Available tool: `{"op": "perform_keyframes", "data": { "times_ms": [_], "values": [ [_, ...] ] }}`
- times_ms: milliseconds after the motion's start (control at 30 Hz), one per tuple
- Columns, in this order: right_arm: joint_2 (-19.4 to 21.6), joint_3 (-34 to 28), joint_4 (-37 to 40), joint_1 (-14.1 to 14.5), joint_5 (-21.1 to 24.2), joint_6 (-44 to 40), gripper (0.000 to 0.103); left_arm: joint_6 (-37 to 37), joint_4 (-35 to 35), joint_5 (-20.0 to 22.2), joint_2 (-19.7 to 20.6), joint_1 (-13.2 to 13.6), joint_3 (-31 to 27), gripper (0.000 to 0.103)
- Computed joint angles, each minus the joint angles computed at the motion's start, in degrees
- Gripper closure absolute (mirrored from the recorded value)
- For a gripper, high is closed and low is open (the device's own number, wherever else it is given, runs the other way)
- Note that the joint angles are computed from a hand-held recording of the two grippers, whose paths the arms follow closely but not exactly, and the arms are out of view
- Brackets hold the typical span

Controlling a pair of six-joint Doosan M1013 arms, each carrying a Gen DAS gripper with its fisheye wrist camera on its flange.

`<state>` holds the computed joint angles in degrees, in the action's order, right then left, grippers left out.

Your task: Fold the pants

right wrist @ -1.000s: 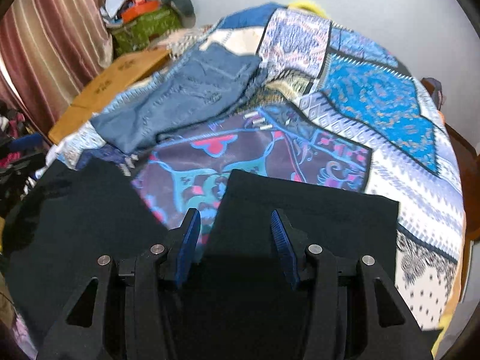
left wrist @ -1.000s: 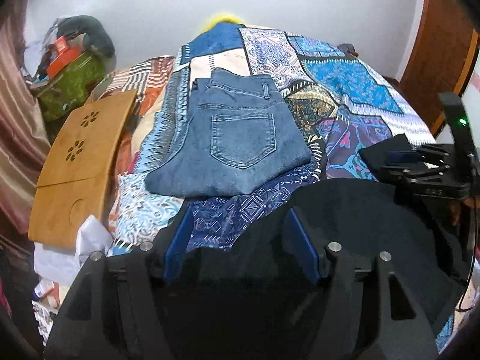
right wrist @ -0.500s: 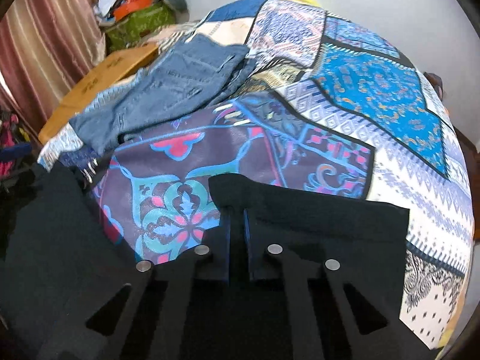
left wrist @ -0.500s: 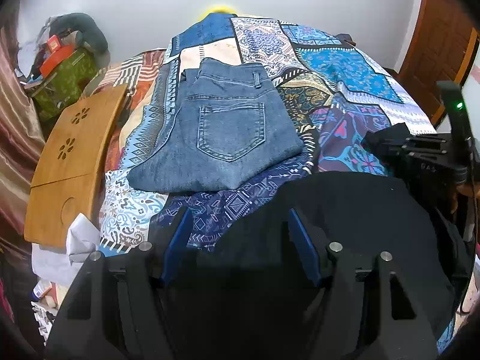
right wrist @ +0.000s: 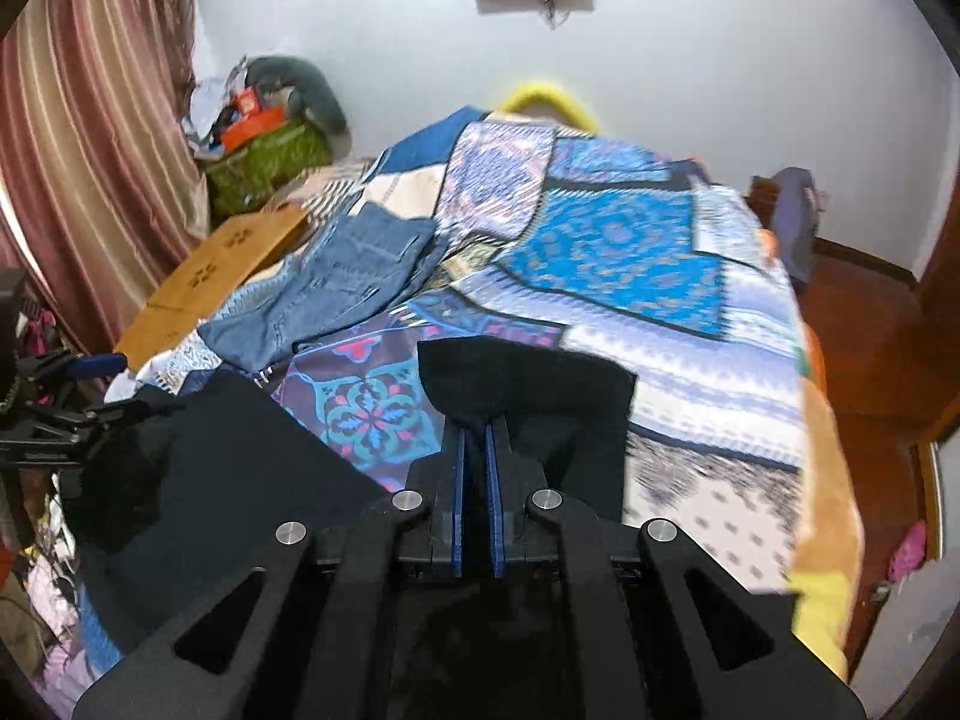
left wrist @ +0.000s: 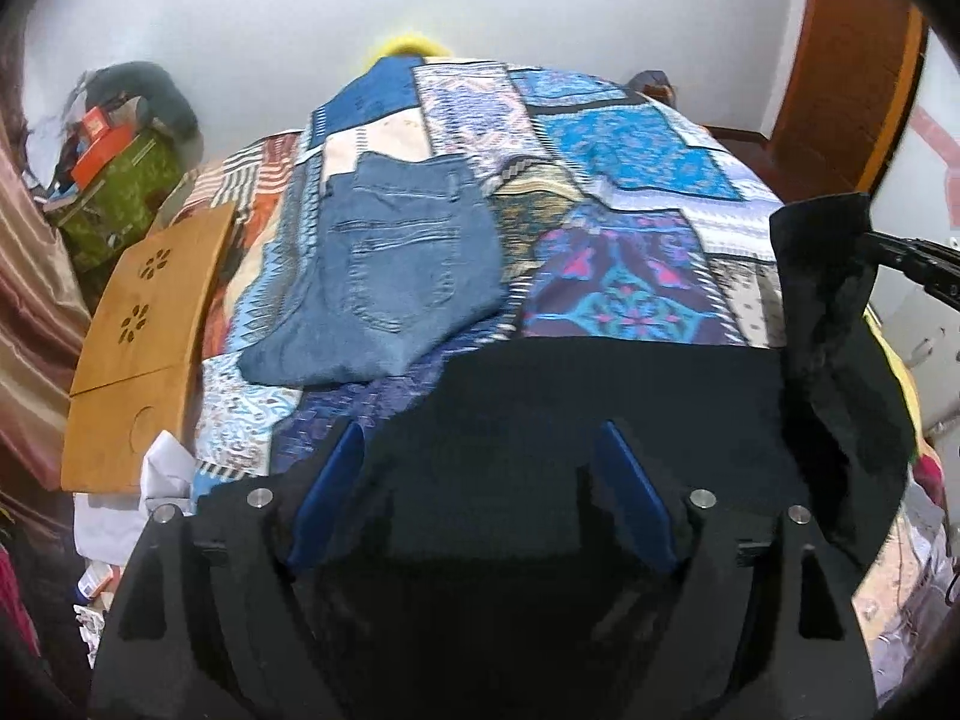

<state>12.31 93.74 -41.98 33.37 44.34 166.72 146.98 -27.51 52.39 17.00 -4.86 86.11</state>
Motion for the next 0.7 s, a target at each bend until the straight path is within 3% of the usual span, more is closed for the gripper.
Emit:
{"op": "perform_keyframes", "data": {
  "times_ms": [333,500,700],
  "values": [
    [-8.31,9.62,-5.01,4.53,4.83,12.79,0.097,2.89,0.85,0.72,-5.04,-3.38,6.71,0.018],
    [-10.74,13.86,-2.33,6.51,7.08,15.96,0.097,3.68,2.94,0.30,-6.58,-5.27,9.86,0.018],
    [-10.62,17.93,3.92,7.34,5.72,18.04,0.094,1.61,6.70,0.00,-6.67,-6.74,12.31,0.018]
  ]
}}
